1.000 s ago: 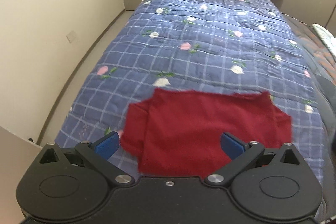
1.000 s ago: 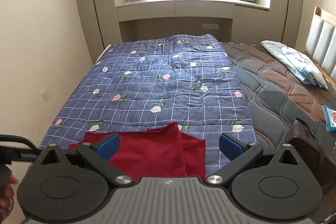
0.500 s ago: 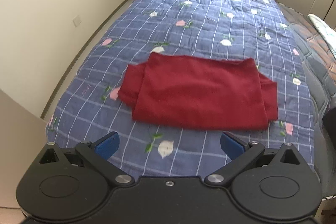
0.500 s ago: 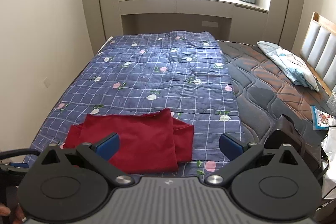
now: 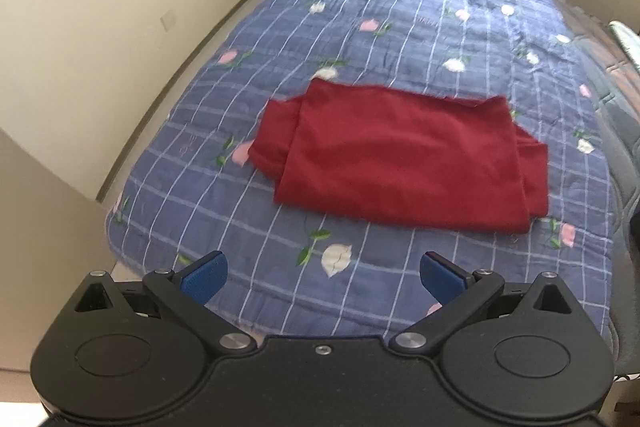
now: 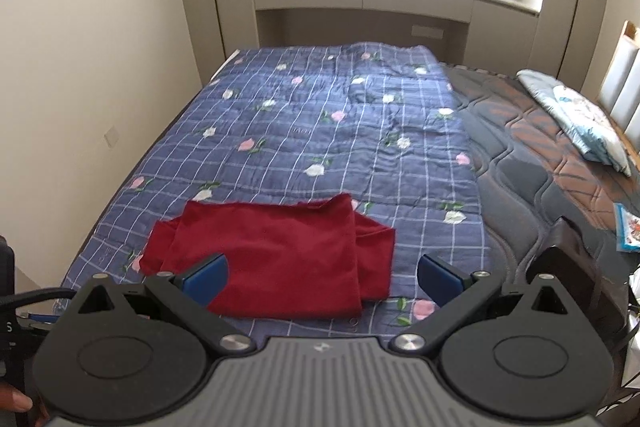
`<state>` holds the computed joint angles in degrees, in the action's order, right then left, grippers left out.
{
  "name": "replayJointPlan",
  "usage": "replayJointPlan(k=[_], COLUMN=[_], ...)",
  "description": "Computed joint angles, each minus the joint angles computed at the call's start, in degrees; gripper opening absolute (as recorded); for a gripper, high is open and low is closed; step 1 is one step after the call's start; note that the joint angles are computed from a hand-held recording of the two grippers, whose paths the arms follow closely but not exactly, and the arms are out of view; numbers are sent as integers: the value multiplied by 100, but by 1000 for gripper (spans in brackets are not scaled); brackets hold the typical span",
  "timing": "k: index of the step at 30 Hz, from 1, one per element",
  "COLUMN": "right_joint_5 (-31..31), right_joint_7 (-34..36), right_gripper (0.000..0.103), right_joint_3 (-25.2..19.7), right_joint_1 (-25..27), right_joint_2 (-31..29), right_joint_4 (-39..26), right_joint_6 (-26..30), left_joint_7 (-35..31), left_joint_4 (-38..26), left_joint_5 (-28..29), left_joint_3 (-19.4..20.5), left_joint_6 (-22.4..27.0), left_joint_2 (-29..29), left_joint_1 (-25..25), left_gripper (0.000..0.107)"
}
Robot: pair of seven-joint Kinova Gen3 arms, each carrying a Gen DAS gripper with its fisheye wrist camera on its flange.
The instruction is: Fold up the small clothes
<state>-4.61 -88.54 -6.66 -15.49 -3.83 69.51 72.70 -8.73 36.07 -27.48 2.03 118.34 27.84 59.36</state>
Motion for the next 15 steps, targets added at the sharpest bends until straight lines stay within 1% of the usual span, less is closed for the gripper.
replayJointPlan(k=[4,8,11,15], right_joint_5=[267,604,852,1080], right_joint_7=[-268,-565,-826,-1163], right_gripper=[103,103,103,103], right_joint_3=[-169,-282,-312,-262], right_joint_1=[-174,-480,-760,-1144], right_joint_2=[277,618,916,1384], right_joint_4=[-199,-504,-786,-1176], right_joint_6=[177,359,523,762], left_joint_7=[253,338,200,-258], left_joint_4=[600,1235,1576,1935], left_joint_5=[486,757,890,1048], left_joint_3=[125,287,386,454], left_joint_6=[-261,-635,-911,-1218], left_joint_2=[-263,-545,-685,-843], left_joint_1=[-338,-730,-1088,-1639], left_gripper=[102,102,102,102])
